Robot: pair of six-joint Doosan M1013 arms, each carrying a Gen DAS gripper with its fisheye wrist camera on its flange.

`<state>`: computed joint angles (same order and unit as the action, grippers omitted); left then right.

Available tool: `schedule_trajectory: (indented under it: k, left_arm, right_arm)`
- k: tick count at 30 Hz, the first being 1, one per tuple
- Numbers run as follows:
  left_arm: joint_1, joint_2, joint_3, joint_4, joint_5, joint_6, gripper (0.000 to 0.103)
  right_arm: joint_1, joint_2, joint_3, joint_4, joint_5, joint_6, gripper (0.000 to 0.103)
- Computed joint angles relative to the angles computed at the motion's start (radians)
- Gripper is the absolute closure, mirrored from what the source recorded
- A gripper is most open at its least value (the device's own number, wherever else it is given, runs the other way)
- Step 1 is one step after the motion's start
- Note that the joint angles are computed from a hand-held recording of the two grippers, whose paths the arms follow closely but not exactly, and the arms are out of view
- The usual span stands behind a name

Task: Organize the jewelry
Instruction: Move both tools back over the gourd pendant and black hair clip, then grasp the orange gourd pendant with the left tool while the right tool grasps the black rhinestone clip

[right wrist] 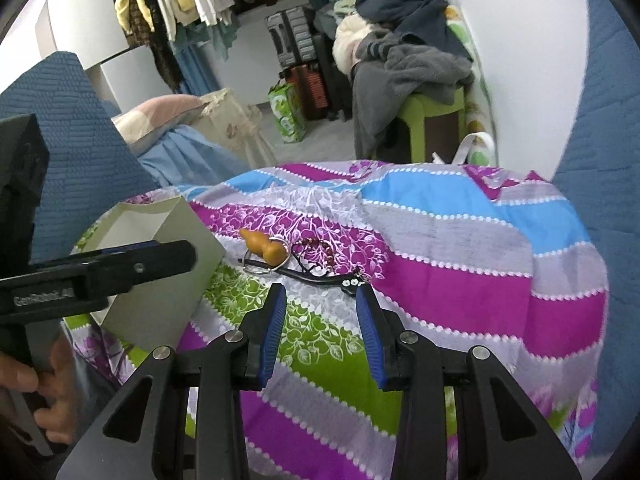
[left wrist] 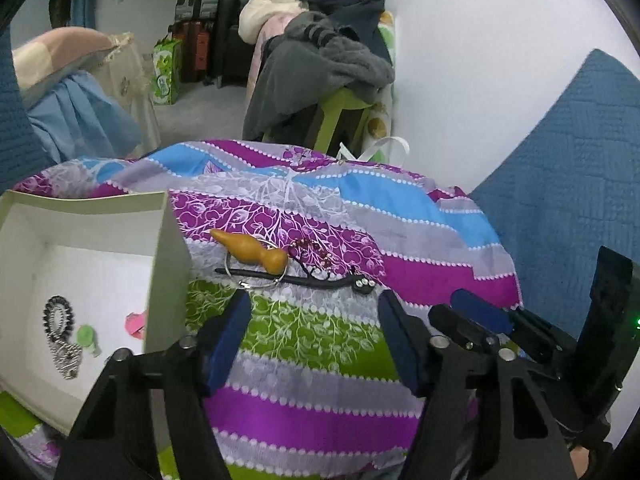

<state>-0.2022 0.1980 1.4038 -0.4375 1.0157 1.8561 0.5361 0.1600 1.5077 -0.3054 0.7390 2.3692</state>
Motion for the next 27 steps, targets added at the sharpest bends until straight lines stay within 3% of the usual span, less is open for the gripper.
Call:
schedule_trajectory:
  k: [5,12,16,20,27]
  left_arm:
    - [-0.025,0.044,-0.016,0.046,-0.011,-0.05,0.045]
    - [-0.056,0.105,-0.04,0.156,-0.038,-0.169,0.046]
    - [-0.064,0.129,-0.045,0.214,-0.054,-0.231,0.046]
    - [-0.062,0.149,-0.052,0.221,-0.048,-0.244,0.053]
    - [-0.06,0.162,-0.049,0.222,-0.068,-0.249,0.053]
  right_arm:
    - [-0.045,0.039,-0.019,0.141,-0.015,-0.159,0.069]
    - [-0.085,0.105,-0.058,0.278,0.031,-0.334,0.069]
    - [-0.095,0.128,-0.069,0.281,0.059,-0.346,0.069]
    - [-0.107,0.132,-0.062,0.317,0.058,-0.346,0.069]
    - [-0.108,0.135,-0.048,0.294,0.061,-0.308,0.07]
